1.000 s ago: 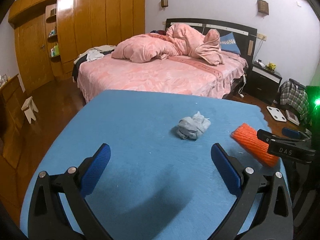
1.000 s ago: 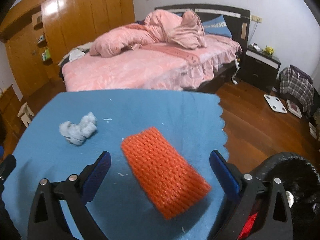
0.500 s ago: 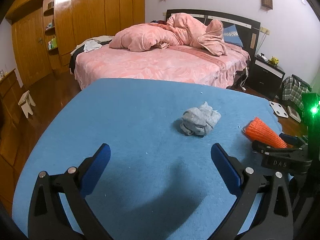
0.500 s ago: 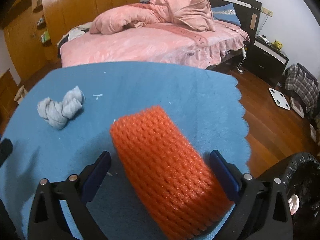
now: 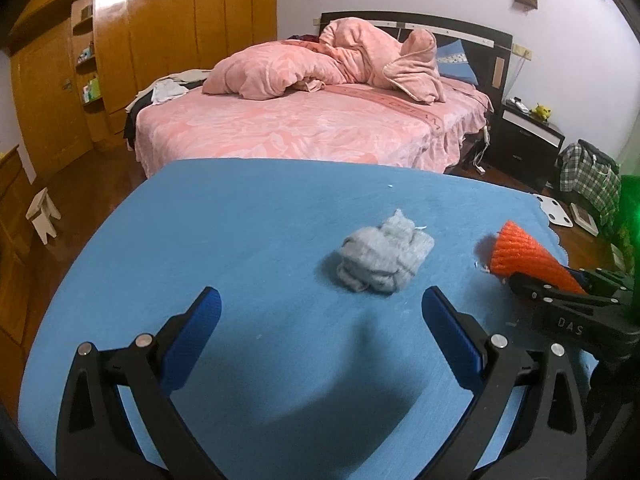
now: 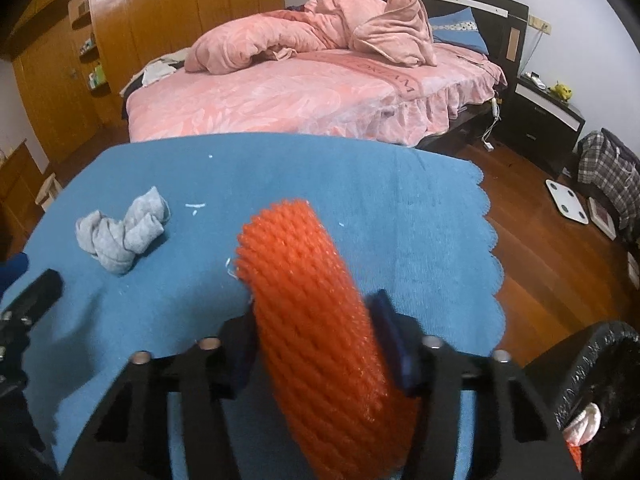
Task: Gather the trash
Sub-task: 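Grasp the small orange mesh pad with the right tool while the left grasps the grey cloth, then lift the orange pad and grey cloth and carry both over the bin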
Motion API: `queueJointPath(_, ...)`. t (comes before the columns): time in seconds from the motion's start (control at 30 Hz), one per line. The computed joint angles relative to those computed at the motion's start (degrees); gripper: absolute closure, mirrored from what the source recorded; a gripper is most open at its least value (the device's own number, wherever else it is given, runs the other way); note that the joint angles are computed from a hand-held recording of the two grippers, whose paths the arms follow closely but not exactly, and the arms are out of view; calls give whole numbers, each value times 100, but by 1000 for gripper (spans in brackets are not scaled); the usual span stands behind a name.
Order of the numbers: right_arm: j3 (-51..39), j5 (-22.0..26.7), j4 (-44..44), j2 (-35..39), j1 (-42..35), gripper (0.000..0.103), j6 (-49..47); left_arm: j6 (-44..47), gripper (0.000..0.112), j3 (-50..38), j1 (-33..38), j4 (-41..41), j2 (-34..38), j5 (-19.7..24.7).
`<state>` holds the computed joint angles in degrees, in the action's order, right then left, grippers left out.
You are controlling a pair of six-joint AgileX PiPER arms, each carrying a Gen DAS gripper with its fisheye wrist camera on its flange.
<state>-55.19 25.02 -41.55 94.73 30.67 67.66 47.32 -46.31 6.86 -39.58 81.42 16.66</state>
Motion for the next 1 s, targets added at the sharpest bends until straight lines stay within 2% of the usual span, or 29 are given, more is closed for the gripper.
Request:
queueJointPath(0.07,11,-118,115,-20,-91,62,-96,-272,15,-139,-166,241,165,-87)
queueJointPath(0.13,-5,-208,307,-35,-205,64,-288,-584,15,-309,-298,499,333,-129)
queueJointPath(0.37,10,-350,546,-47,-369,65,-468,-1452,15,-985,-621,1234,1008,-62)
queueJointPath(0.53,40,-381,536,-64,-374,65,-442,-1596,15,-1410,-660,1302,1428,299)
queueJointPath(0.57,42,-379,535,-67,-374,65,-442,-1433,20,-1454,-659,1126,1468,369)
queueJointPath(0.6,37,-371,531,-65,-371,65,-435,-1294,33,-1457,-656,1000,1479,407)
queueJointPath(0.67,24,-368,568,-68,-372,65,-455,-1001,50,-1480,-655,738,1510,561)
queueJointPath(0.77,44,-403,560,-75,-373,65,-443,-865,60,-1403,-697,575,1451,536)
queueJointPath(0.87,19,-389,489,-101,-318,65,-369,-321,63,-1226,-616,-62,1261,559)
queueJointPath(1.0,22,-393,435,-217,-249,65,-296,-212,63,-979,-600,-177,954,508)
